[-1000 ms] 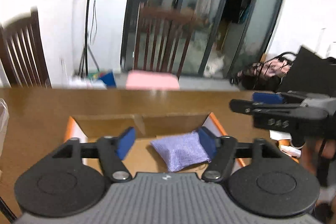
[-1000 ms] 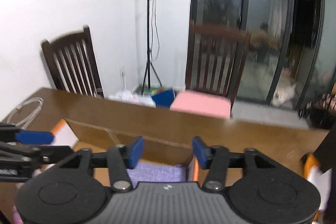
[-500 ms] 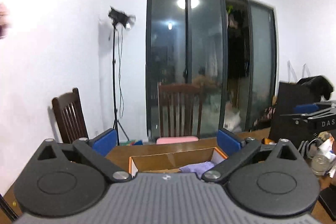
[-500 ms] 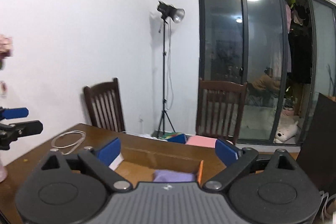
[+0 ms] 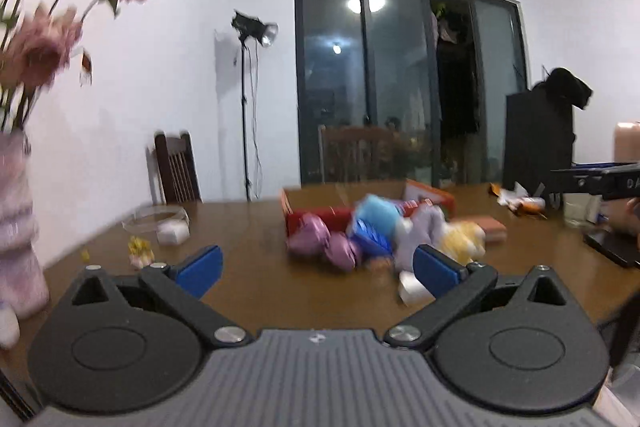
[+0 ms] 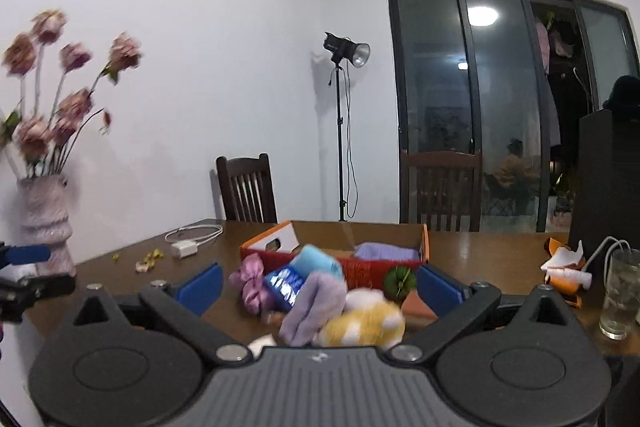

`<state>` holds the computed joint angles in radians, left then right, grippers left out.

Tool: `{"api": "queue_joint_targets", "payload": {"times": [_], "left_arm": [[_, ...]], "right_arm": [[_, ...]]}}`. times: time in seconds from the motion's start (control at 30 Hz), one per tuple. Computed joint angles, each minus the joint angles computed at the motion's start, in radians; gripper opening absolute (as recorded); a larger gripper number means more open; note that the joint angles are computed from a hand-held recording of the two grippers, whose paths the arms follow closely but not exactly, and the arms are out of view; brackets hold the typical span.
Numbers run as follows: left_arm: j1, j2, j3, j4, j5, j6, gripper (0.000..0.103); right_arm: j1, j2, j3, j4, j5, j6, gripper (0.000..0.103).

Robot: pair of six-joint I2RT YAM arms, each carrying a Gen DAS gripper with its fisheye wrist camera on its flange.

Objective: Organize soft objects
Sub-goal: 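Grasp the white foam wedge with the left gripper, then grasp the small snack packet with the right gripper while the left holds the wedge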

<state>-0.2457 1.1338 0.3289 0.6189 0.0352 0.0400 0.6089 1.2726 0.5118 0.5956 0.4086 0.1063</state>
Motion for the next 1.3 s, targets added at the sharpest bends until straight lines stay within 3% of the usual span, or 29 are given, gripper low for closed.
{"api": "queue_joint_targets", "payload": {"times": [0.03,0.1,0.13,0.23,0.43,0.53,0.8,0.87,0.93,1.07,1.1,1.13,1.2,1.3], "left_arm": [[0.005,0.01,-0.001,-0.002,0.024,0.01,0.103],[-0.019,0.06,0.03,0.031,-0.028,0.034,0.103],[-0.039,0.091,0.043,0.066,-0.068,0.016,0.103],[-0.061,0.159,0.064,0.086,-0.062,-0.035,0.103],[-0.117,0.353,0.059,0.177,-0.072,0.032,0.103],[-0.128,0.443,0.125,0.155,-0.066,0.014,0.103],[-0.164,0.656,0.472,-0.035,-0.014,-0.026,0.102],[-0.169,0.717,0.57,-0.092,0.005,-0.031,0.093],[-0.17,0.777,0.686,-0.199,0.023,-0.032,0.075],[-0.162,0.883,0.867,-0.368,0.041,-0.041,0.061],[-0.16,0.899,0.893,-0.396,0.038,-0.037,0.044],[-0.157,0.914,0.915,-0.422,0.045,-0.029,0.039],[-0.142,0.91,0.902,-0.411,0.081,-0.033,0.037],[-0.119,0.88,0.841,-0.355,0.066,-0.015,0.035]], "right_arm": [[0.04,0.003,-0.029,0.029,0.046,-0.004,0.103],[0.129,0.026,-0.079,0.085,0.142,0.005,0.103],[0.152,0.046,-0.1,0.125,0.151,-0.002,0.103],[0.187,0.129,-0.118,0.19,0.178,-0.021,0.103],[0.141,0.236,-0.068,0.172,0.145,0.033,0.103],[0.101,0.268,-0.054,0.172,0.113,0.06,0.103],[-0.005,0.299,0.018,0.149,0.046,0.068,0.098],[-0.031,0.303,0.039,0.143,0.026,0.051,0.093],[-0.059,0.307,0.065,0.128,-0.001,0.046,0.089],[-0.102,0.323,0.112,0.136,-0.056,0.025,0.086],[-0.111,0.332,0.124,0.141,-0.071,0.021,0.086],[-0.118,0.34,0.138,0.141,-0.088,0.019,0.086],[-0.137,0.368,0.184,0.113,-0.132,0.016,0.086],[-0.146,0.434,0.278,0.069,-0.19,-0.013,0.076]]}}
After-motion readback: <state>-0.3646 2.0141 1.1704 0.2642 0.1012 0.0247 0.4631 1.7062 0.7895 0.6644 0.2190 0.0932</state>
